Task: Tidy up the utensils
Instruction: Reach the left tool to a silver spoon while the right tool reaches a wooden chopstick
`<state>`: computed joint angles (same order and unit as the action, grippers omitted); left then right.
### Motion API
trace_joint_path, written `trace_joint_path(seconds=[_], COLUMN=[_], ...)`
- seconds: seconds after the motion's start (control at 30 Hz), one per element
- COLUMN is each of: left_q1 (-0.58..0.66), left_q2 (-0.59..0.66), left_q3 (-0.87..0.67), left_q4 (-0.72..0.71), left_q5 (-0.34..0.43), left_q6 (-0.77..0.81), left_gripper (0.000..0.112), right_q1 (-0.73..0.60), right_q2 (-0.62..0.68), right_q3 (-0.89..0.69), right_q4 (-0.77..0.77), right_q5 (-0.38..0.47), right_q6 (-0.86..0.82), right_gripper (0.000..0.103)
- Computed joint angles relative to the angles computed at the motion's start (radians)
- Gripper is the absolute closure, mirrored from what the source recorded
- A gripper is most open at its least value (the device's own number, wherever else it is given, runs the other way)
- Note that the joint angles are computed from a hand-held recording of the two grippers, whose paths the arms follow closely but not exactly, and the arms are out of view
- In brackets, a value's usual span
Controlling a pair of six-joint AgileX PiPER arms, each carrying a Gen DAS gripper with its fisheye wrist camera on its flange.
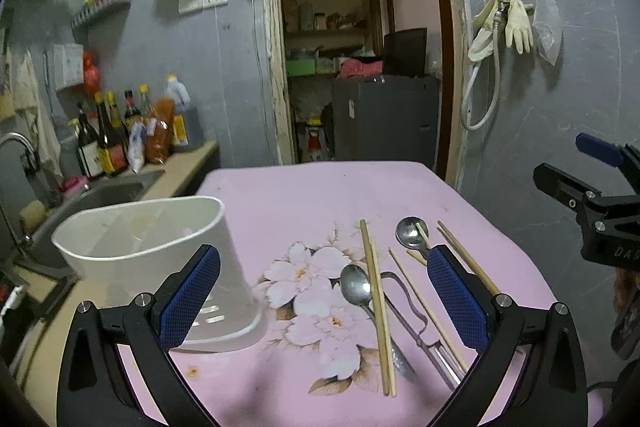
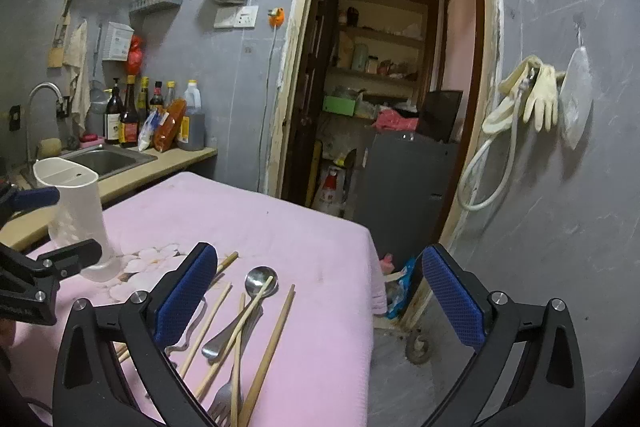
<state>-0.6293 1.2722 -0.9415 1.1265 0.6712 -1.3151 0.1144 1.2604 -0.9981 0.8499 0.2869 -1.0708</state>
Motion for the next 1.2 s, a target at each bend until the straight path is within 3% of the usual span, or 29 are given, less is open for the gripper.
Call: trace_joint_path(seconds=[0.23, 0.33, 0.4, 0.6, 0.87, 1.1, 1.2], left_q1=[0.089, 0.121, 0.149, 0.179, 0.292, 0.371, 0.388], left_q2=[0.082, 0.115, 0.147, 0.227, 0.300, 0.370, 0.372], left_q3=[-0.050, -0.072, -0.093, -0.134, -0.202, -0.271, -0.273], left_q4=[-0.158, -0.267, -0.371, -0.501, -0.772, -1.029, -1.061], left_q5=[-0.092, -0.116, -0.130, -0.114, -0.123, -0.085, -0.086], left_q6=[0.157, 0.268, 0.368, 0.502, 0.745, 0.981, 0.989], left_gripper=[0.035, 0.051, 0.063, 0.076, 0.077, 0.078, 0.085], right_q1=[-0.033, -0.060, -0.067, -0.086, -0.080, -0.067, -0.066], right_q2=[0.122, 0.182, 0.236, 0.369, 0.478, 0.528, 0.556], right_q3=[-0.094, -0.151, -0.205, -0.333, -0.444, -0.509, -0.545], right_q4=[-0.082, -0.106, -0.182, -0.257, -0.292, -0.321, -0.323], right_q5=[0.120, 0.215, 0.280, 0.449, 0.575, 0.632, 0.653], right_q6=[0.126, 0.172, 0.267, 0.380, 0.452, 0.500, 0.526], right_gripper=[0.022, 0.035, 0.049, 0.075, 0.085, 0.086, 0.086])
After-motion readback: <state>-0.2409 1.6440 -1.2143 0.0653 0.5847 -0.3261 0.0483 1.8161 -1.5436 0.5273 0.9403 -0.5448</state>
